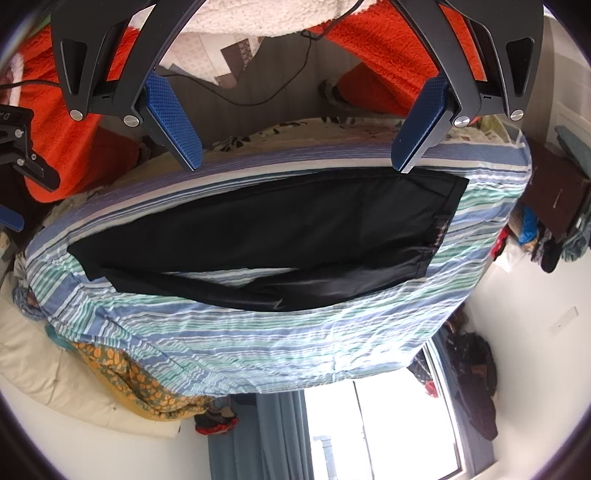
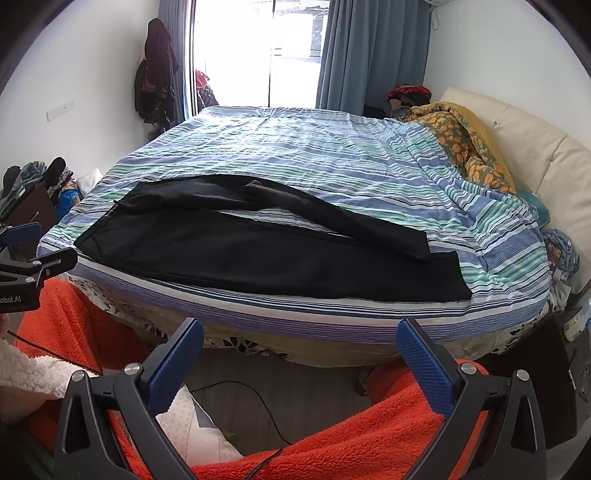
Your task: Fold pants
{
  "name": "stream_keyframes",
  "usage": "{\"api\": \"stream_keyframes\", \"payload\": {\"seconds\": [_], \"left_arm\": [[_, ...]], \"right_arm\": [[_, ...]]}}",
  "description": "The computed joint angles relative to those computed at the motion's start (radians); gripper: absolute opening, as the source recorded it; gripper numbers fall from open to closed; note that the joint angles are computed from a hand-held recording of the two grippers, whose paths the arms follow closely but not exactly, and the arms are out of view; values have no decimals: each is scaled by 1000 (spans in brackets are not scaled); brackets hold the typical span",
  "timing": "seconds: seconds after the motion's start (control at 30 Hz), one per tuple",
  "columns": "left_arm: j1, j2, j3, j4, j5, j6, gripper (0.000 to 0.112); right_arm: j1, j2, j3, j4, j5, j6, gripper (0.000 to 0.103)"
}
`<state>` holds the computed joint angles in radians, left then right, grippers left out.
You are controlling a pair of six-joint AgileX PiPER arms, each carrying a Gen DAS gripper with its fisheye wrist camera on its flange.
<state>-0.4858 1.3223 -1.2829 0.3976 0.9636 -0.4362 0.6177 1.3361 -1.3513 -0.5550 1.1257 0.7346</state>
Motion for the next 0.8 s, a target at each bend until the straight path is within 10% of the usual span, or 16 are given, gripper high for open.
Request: {"api": "stream_keyframes", "payload": {"seconds": [0.33,0.53,0.67,0.8], "left_arm": [[2,23,-13,-6,25,5,102],[44,70,-114,65,-8,21,102],[104,118,-170,17,-23,14,102],[117,152,-140,-54,-4,28,102]], "right_arm": [[-8,-19,27,50,-73,-53,103],[-364,-75,125,244,-434,-408,103],[-676,188,17,364,-539,-808,102],[-809,509,-252,547,-387,-1168,68]]}}
